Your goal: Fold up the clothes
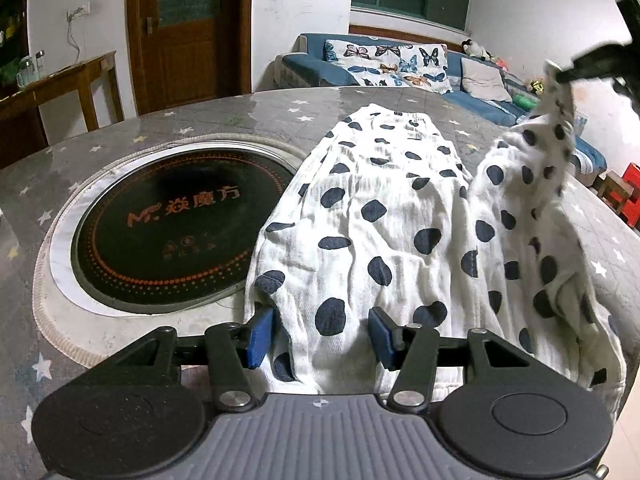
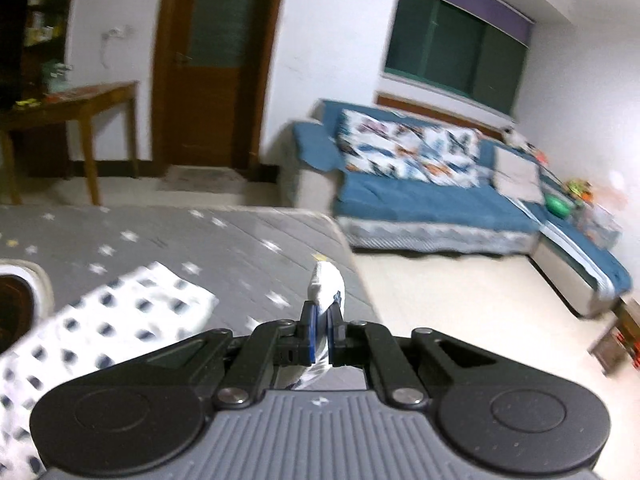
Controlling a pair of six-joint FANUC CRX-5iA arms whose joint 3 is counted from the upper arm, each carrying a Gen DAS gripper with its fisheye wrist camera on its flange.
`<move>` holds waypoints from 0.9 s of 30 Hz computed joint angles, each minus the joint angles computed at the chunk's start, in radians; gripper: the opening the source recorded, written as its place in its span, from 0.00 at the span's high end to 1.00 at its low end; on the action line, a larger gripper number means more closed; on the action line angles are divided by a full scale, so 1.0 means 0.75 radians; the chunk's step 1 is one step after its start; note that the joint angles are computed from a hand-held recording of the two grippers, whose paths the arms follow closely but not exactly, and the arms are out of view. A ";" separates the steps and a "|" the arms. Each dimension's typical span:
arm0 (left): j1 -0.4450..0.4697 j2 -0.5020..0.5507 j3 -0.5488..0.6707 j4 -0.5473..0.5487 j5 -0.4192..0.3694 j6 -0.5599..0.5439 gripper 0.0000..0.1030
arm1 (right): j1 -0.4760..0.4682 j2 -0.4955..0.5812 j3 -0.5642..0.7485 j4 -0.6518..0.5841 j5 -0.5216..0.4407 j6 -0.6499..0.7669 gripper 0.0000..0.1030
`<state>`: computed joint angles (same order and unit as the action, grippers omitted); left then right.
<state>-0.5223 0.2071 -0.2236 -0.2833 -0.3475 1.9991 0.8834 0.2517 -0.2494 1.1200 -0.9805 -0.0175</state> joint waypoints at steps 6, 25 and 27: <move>0.001 0.000 0.003 -0.001 -0.008 0.000 0.46 | 0.011 -0.004 -0.037 -0.167 -0.135 0.023 0.88; -0.063 -0.139 -0.028 -0.351 -0.124 0.372 0.36 | -0.005 0.358 0.451 -0.432 0.477 0.340 0.75; -0.062 -0.162 -0.044 -0.372 -0.118 0.394 0.34 | 0.001 0.460 0.622 -0.573 0.450 0.488 0.74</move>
<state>-0.5684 0.0853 -0.2564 -0.5620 -0.4357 2.2950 0.8839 0.5968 0.2174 0.6900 -0.6430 0.3487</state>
